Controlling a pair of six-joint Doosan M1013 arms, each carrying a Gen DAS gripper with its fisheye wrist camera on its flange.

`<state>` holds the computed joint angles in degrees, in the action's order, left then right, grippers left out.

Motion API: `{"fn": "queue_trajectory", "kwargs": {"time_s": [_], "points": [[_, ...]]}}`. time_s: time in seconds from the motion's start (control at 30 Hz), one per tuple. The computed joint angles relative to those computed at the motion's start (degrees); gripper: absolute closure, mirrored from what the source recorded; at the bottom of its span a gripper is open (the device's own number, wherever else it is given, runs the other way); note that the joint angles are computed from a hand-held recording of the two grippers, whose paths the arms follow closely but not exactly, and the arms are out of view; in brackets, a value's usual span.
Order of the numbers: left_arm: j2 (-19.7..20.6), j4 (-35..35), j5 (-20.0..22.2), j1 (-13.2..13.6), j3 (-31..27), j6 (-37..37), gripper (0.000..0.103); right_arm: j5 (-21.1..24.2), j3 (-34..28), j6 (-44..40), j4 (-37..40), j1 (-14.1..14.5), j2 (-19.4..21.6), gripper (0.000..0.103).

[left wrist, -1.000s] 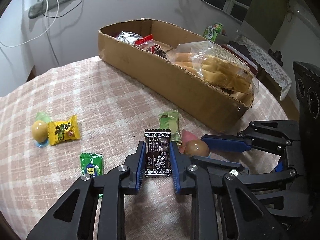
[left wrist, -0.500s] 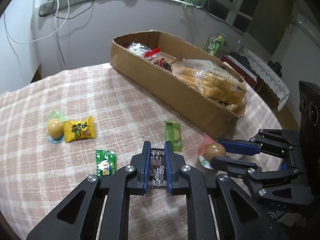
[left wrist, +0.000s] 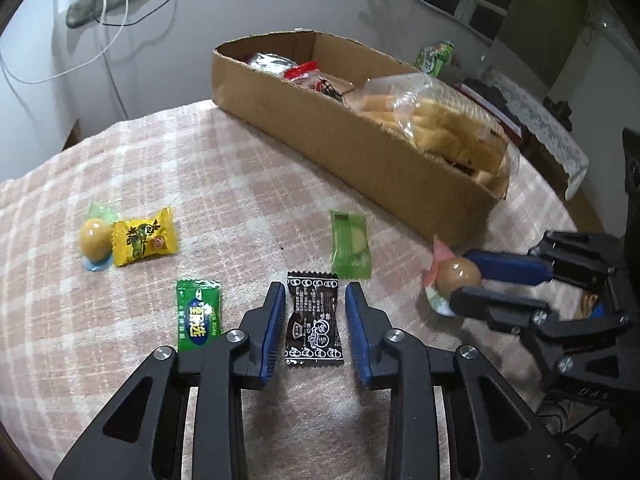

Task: Organize snacks
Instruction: 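Carry the black packet and chocolate ball into the box and open both grippers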

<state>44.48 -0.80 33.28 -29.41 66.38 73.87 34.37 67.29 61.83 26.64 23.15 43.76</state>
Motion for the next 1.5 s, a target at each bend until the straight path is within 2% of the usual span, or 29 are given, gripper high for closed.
{"fn": "queue_trajectory", "kwargs": {"time_s": [0.13, 0.2, 0.33, 0.57, 1.0, 1.33, 1.5], "points": [[0.09, 3.29, 0.82, -0.60, -0.25, -1.37, 0.074, -0.08, -0.04, 0.17, -0.15, -0.06, 0.01, 0.076], [0.09, 6.76, 1.46, -1.06, -0.27, -3.15, 0.081, -0.21, 0.01, -0.03, 0.17, -0.08, -0.02, 0.076], [-0.21, 7.17, 0.98, -1.08, 0.36, -3.37, 0.081, -0.53, 0.30, -0.71, 1.02, -0.20, -0.30, 0.076], [-1.45, 6.89, -1.92, -0.63, 1.86, -5.44, 0.081, -1.38, 0.87, -2.92, 2.96, -0.40, -1.23, 0.076], [-2.61, 13.66, -5.43, -0.90, 1.04, -10.40, 0.081, -3.29, 0.34, -5.29, 5.75, -1.28, -2.41, 0.076], [-1.17, 12.83, -5.41, -0.70, -2.54, -8.71, 0.081, -4.98, -2.14, -3.07, 3.23, -2.21, -2.06, 0.076], [0.07, 11.04, -4.93, -0.20, -5.19, -7.51, 0.081, -3.43, -5.93, -0.63, 1.63, -3.09, -0.29, 0.076]]}}
